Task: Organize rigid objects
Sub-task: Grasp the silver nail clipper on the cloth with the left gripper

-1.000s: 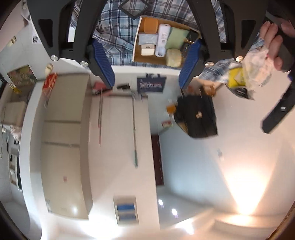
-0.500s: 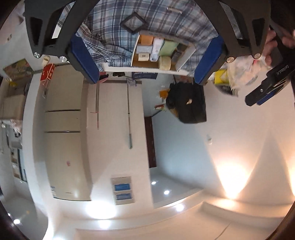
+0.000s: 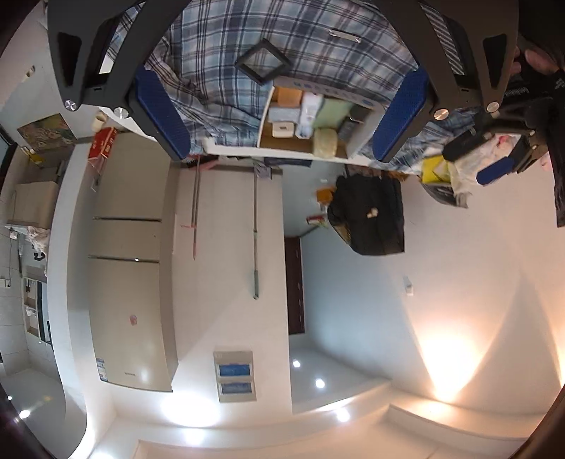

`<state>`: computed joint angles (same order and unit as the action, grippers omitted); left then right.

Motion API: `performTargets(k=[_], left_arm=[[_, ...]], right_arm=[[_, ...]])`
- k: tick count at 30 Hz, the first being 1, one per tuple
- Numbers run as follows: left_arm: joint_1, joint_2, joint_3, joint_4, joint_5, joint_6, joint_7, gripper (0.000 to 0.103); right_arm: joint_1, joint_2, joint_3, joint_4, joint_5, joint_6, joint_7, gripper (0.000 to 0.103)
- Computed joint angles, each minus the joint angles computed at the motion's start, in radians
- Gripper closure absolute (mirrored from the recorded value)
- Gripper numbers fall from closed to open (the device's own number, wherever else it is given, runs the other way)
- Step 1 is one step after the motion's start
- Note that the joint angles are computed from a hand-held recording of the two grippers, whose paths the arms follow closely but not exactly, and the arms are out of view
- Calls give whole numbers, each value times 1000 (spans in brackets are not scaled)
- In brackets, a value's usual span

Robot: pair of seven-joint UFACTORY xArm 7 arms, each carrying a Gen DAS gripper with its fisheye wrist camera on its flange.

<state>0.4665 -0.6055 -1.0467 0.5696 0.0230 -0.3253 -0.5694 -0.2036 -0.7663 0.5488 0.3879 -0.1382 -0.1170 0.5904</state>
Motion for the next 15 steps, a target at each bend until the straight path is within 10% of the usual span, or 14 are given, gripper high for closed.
performTargets(k=[6, 15], left_arm=[[-41, 186, 27, 22, 60, 39, 84, 0], [77, 388, -113, 83, 141, 134, 208, 11]], right_arm=[[75, 47, -57, -20, -5, 35, -14, 0], [22, 109, -17, -22, -41, 55, -3, 0]])
